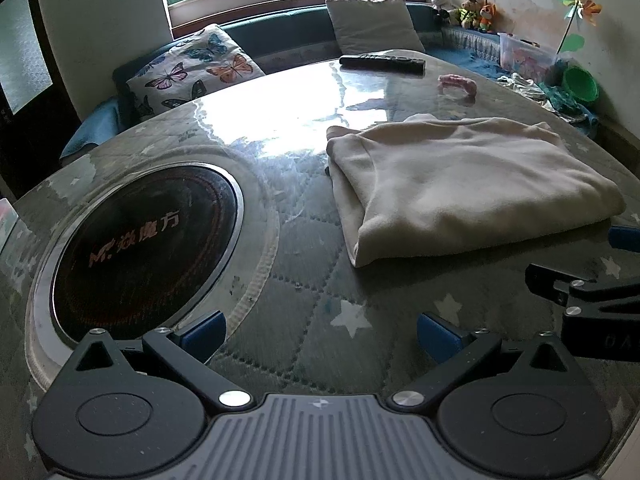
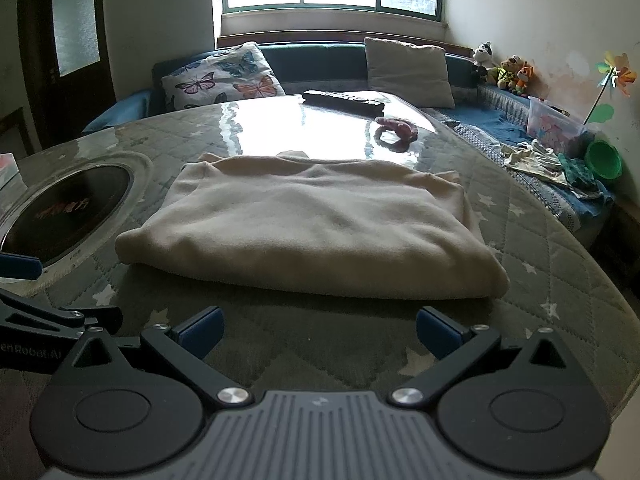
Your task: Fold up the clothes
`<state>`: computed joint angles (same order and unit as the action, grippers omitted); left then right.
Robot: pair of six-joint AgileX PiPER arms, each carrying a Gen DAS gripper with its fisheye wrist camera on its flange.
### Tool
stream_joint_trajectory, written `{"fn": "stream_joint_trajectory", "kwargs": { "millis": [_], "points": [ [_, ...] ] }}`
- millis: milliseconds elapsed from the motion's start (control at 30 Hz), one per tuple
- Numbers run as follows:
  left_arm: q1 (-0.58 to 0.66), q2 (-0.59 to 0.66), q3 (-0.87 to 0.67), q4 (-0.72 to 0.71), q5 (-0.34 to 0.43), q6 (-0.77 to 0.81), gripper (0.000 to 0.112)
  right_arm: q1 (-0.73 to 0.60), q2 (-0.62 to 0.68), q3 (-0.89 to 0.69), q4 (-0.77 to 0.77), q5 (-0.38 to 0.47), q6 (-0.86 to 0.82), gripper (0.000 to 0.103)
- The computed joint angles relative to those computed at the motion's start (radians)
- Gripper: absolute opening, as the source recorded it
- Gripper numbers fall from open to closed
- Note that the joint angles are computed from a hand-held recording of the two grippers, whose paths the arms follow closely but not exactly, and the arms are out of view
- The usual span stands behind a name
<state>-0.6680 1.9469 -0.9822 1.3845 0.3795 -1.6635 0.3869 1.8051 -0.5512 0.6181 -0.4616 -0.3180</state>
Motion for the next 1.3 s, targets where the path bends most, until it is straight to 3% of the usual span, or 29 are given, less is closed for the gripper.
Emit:
{"fn": "stream_joint_trajectory", "kwargs": {
  "millis": [800, 1300],
  "points": [
    [0.053, 0.065, -0.107, -0.156, -0.043, 0.207, 0.103, -0.047, 0.080, -0.104, -0.048, 0.067, 0.030, 0.103],
    [0.056, 0.057, -0.117, -0.104, -0.061, 0.163, 0.103, -0.059, 0.088, -0.104, -0.102, 0.056, 0.075, 0.103]
  ]
}}
